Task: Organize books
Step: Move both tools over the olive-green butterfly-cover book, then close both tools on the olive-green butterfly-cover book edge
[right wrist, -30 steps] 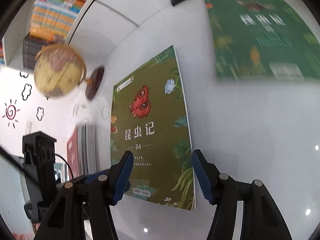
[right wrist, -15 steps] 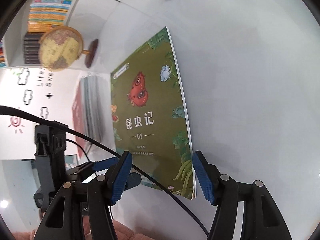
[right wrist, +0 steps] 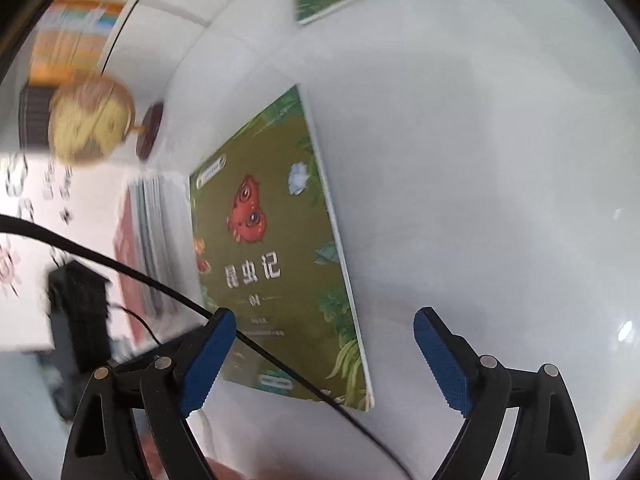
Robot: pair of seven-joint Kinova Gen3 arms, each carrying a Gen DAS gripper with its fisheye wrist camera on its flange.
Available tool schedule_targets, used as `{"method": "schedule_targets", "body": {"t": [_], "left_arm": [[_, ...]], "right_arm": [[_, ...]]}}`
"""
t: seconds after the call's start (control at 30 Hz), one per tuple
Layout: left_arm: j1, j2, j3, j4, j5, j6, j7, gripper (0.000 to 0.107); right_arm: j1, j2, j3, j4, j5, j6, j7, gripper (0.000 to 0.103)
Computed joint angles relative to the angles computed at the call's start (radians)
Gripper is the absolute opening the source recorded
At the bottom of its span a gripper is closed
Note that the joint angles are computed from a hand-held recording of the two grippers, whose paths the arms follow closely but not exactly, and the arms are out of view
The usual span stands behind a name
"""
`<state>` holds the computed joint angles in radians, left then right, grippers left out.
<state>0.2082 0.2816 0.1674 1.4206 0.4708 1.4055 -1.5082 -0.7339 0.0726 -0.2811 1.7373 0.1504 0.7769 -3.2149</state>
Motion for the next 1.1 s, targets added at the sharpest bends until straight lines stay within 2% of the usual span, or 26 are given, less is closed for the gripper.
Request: {"method": "schedule_targets", "body": {"t": [0.1,0.2,0.23,0.3,0.37,0.47,0.57,0.67,0.77,1.1], "left_arm": [[-0.061,-0.018,0.033,0.048,0.045,-0.005,-0.027,0.102],[-0.032,-0.034,-0.018,0.084,0.091,-0.007,-0.078,0.102],[-0.02,-0.037,-0.034,0.087,0.096,-0.007,-0.093,0.102],[-0.038,-0.046,-0.035,0.097,0.101,0.003,-0.114,0.102],[-0.048,-0.048,-0.018,0.1,0.095,-0.003,-0.114,0.102],[-0.02,-0.052,-0.041,0.114,0.125,-0.028,-0.157,0.102],[-0.054,-0.069,-0.001,0.149,0.143,-0.079,-0.195,0.102],[-0.065,-0.068,0.02,0.145,0.132,-0.081,-0.172,0.102],[-0.011,-0.069,-0.033,0.142,0.142,-0.081,-0.179,0.102],[-0.006,-0.072,-0.031,0.142,0.13,-0.087,-0.186,0.102]], "right_arm": [[-0.04,0.07,0.008,-0.109,0.031,0.122,0.105,0.101],[-0.142,0.132,0.084,-0.204,0.057,0.244,0.18,0.103],[-0.152,0.149,0.089,-0.231,0.06,0.28,0.212,0.103],[-0.12,0.166,0.044,-0.252,0.077,0.302,0.247,0.103],[-0.104,0.149,0.037,-0.225,0.073,0.265,0.238,0.103],[-0.072,0.095,0.042,-0.139,0.049,0.148,0.198,0.103],[-0.064,0.065,0.047,-0.087,0.052,0.076,0.16,0.103],[-0.068,0.067,0.033,-0.087,0.084,0.075,0.142,0.103],[-0.069,0.07,0.028,-0.097,0.088,0.091,0.155,0.103],[-0.05,0.05,0.025,-0.051,0.077,0.009,0.143,0.103]]}}
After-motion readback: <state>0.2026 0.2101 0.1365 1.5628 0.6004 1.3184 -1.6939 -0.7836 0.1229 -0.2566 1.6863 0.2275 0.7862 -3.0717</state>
